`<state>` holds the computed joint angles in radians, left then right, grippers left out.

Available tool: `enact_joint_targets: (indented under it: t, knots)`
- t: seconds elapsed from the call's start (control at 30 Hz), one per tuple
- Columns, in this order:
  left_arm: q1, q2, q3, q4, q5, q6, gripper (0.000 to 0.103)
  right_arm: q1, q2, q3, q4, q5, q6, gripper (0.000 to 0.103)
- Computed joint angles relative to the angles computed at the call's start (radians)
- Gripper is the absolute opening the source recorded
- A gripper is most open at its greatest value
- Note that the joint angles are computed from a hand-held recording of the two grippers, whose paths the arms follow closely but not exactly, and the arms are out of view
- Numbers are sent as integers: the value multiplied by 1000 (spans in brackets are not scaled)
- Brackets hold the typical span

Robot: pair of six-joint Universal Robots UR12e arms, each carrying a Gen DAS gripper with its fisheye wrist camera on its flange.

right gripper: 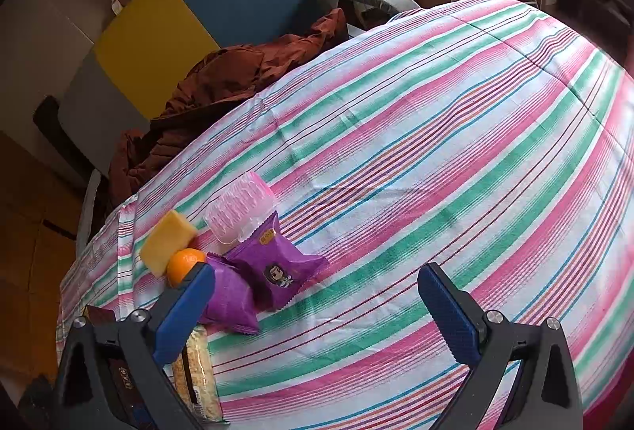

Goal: Organize objects
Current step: 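Grasp the cracker packet with the left gripper and lift it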

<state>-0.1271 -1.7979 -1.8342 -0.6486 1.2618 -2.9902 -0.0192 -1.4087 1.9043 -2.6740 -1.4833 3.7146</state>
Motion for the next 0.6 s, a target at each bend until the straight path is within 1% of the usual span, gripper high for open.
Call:
enact_joint_targets:
  t: [0.1,0.13,0.2,0.23,0.27,0.3,0.37,0.5,0.6]
  knots:
    - [-23,-30,28,-24,54,7,45,1,2,-3,8,-1,-4,103]
    - [-27,-38,34,-24,57,3,45,2,3,-4,11,-4,-7,103]
    - [-24,-51,38,-15,35,-7,50,4,4,-5,12,-4,-11,103]
    - [-21,-60,44,-28,20,-8,54,4,5,-6,13,-5,-14,103]
    - [-14,-65,39,-11,-4,-13,54,6,6,-7,17,-7,-16,103]
    - [-12,-64,31,9,-12,-12,53,6,7,-9,21,-8,-19,103]
    - [-12,-62,19,36,-13,3,53,7,9,-11,25,-4,-24,103]
    - [-29,-59,6,79,35,43,53,16,15,-22,45,-19,-48,103]
    - [-37,-62,12,73,58,62,55,24,19,-29,60,-39,-69,103]
